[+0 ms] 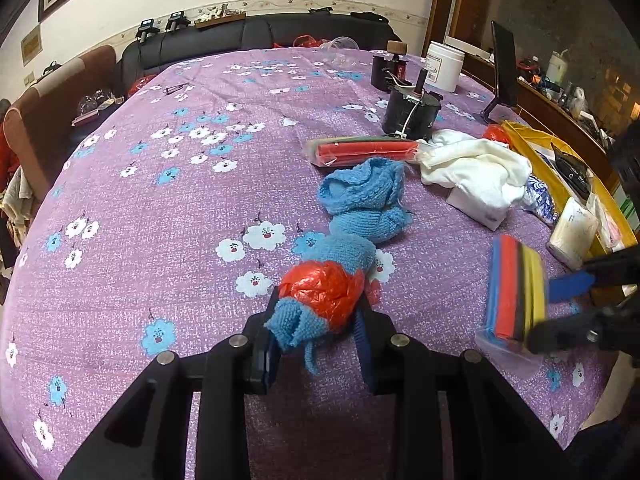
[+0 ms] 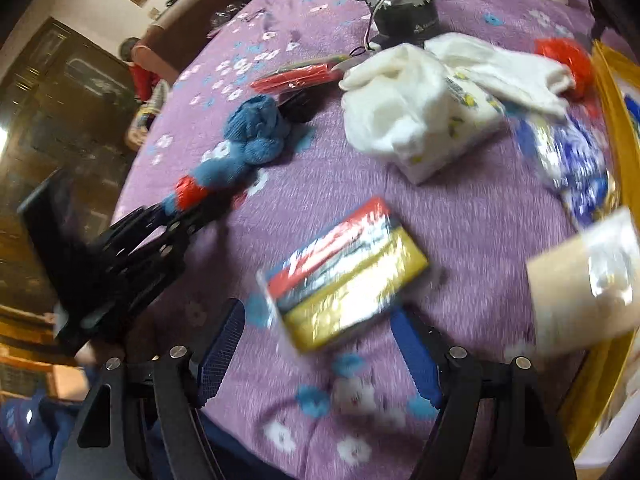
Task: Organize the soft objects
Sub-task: 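Grasp the red-black-yellow strip bundle with the right tool while the left holds the blue cloth, then carry the blue cloth and strip bundle over the yellow tray with both tools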
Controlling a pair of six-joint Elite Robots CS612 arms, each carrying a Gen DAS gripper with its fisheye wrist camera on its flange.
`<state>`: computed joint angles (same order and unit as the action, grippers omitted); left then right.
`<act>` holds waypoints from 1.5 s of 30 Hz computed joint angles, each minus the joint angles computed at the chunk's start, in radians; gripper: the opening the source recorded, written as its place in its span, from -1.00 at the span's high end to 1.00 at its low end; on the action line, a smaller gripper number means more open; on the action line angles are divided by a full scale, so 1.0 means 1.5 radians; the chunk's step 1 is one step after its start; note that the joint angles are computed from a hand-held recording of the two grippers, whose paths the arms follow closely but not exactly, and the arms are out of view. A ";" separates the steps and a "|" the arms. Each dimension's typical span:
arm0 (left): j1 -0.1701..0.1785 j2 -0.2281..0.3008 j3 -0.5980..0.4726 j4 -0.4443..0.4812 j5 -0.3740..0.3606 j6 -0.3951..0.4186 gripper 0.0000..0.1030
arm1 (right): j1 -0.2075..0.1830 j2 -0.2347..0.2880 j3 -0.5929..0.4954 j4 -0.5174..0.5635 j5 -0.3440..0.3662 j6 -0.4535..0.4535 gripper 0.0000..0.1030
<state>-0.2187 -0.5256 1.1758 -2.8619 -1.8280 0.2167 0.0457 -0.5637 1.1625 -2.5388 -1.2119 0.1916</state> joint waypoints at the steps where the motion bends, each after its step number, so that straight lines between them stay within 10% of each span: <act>1: 0.000 0.000 0.000 -0.001 0.000 0.001 0.40 | 0.006 0.006 -0.013 0.001 -0.019 -0.010 -0.56; 10: -0.005 -0.003 0.009 -0.009 0.016 0.007 0.40 | 0.048 0.039 -0.058 -0.047 -0.216 -0.128 -0.27; 16: -0.010 -0.002 0.008 -0.016 0.038 0.005 0.41 | 0.033 0.018 0.005 -0.143 -0.191 -0.084 0.08; 26: 0.001 -0.010 0.028 -0.096 -0.014 -0.047 0.44 | 0.036 0.011 0.053 -0.313 -0.176 -0.063 0.09; 45: -0.036 -0.036 0.074 -0.173 0.052 -0.004 0.44 | 0.017 -0.014 0.118 -0.414 -0.177 -0.008 0.09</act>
